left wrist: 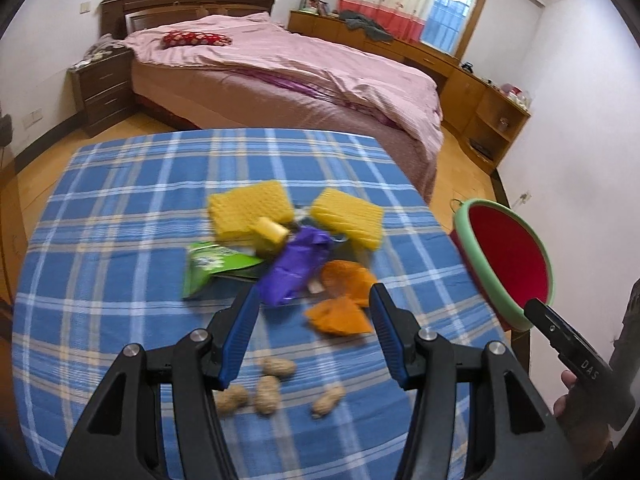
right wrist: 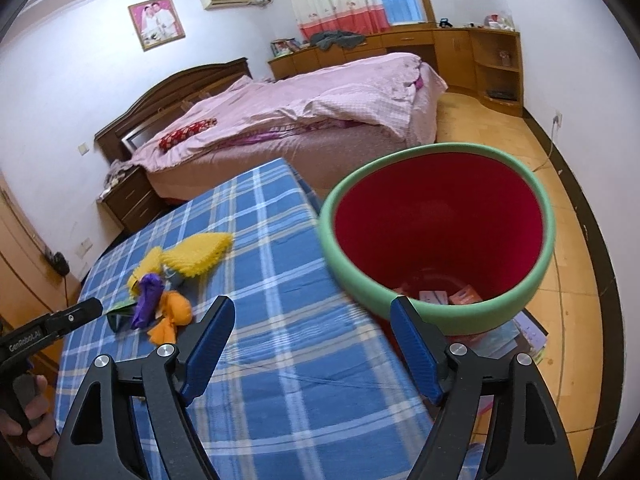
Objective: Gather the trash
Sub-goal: 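Move both open tools back over the remaining trash on the bed, then grasp the green snack bag with the left tool while the right tool grasps the orange bag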
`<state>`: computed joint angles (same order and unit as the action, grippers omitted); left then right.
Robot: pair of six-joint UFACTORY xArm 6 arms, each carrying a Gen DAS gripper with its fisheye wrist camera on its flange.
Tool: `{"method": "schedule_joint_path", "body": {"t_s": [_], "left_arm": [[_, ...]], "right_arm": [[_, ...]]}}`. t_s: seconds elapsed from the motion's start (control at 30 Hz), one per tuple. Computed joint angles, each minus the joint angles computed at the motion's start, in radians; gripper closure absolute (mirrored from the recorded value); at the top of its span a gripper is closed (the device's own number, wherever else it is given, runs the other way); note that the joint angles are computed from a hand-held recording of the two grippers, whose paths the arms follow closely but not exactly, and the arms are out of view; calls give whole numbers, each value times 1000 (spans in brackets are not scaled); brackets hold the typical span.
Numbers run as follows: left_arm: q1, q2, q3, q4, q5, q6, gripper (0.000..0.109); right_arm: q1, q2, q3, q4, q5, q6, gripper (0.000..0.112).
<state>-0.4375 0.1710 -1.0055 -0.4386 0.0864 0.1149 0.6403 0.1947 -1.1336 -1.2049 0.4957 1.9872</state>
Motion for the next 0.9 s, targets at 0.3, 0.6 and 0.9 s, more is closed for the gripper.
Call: {"method": "schedule_joint_path", "body": {"t_s": [0.3, 0.6, 0.9], "left_arm": [[74, 8, 19, 92, -18, -73, 47], [144, 65, -11, 215, -15, -179, 44], [174, 150, -86, 299, 11, -248, 42]], "right_arm": [[18, 89, -99, 52, -12, -76, 30], [19, 160, -174, 110, -14, -144, 30], [8, 206, -214, 143, -37, -174, 30]]}}
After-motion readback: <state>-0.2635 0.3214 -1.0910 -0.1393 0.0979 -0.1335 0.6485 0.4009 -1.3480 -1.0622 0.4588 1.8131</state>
